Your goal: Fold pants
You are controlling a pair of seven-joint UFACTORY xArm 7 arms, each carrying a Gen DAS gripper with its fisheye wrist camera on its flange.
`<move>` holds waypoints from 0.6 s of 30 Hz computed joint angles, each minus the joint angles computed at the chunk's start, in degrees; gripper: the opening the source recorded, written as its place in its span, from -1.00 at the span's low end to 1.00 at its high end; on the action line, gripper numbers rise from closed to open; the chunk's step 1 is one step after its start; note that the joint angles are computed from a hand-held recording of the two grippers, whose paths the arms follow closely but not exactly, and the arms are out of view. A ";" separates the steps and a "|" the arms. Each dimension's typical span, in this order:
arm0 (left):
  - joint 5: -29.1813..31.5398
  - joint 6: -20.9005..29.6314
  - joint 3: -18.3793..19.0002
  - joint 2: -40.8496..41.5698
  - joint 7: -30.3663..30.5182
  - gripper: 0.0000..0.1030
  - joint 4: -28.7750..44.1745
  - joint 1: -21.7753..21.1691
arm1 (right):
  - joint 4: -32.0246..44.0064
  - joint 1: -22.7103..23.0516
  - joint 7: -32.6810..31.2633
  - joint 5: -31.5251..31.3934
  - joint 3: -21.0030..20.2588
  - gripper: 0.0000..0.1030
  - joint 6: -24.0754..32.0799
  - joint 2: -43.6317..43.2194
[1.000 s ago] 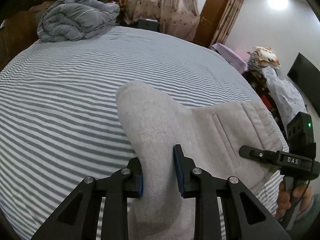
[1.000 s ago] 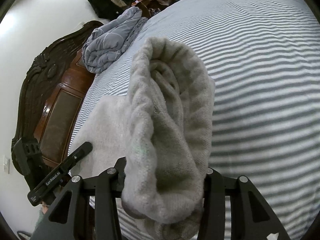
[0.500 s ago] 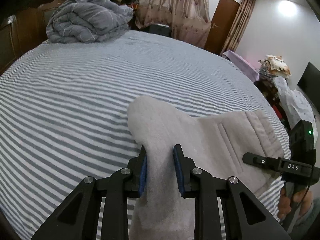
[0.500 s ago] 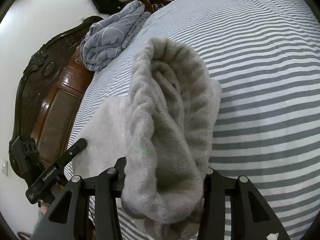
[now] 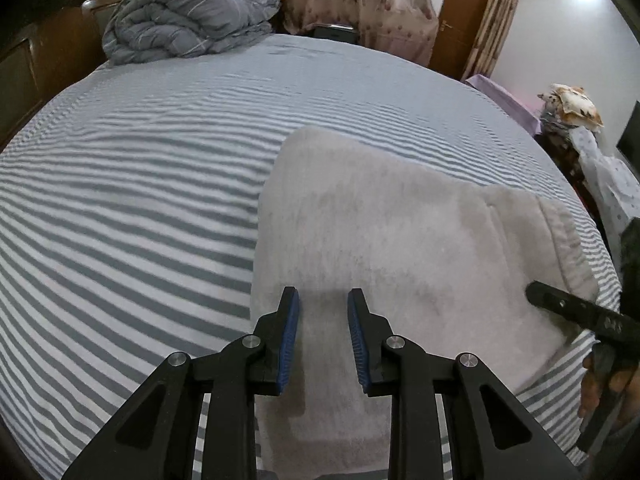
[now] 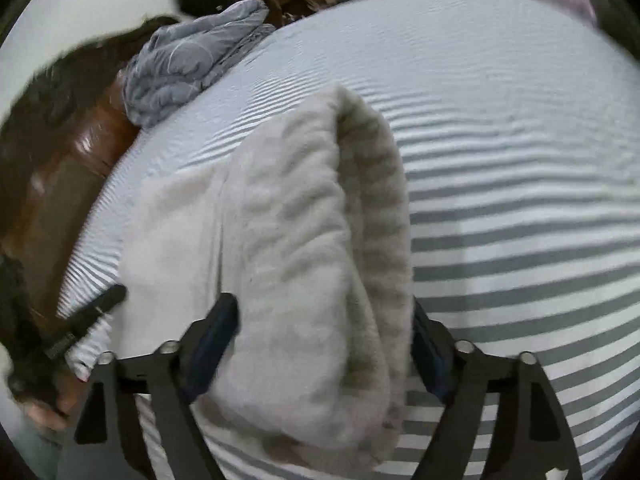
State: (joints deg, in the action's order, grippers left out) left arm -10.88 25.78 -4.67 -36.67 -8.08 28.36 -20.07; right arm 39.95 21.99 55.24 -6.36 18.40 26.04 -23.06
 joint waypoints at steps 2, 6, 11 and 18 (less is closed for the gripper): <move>-0.48 -1.24 -0.03 0.10 -0.63 -0.46 -0.92 -0.06 | 0.28 -0.82 0.79 -1.99 1.28 0.62 1.54 -0.29; 0.86 -2.93 -1.38 0.57 -2.19 -0.45 -1.74 0.90 | -0.71 -0.19 1.14 -1.15 0.52 0.65 0.53 0.27; 0.90 -1.83 -0.26 0.73 -2.98 -0.36 -1.04 0.27 | -0.44 -0.59 1.90 -1.57 0.65 0.70 1.42 0.15; 2.84 7.27 -2.63 -4.51 -7.15 0.38 0.17 2.27 | 3.18 -0.93 4.07 -4.91 2.77 0.73 9.37 -3.95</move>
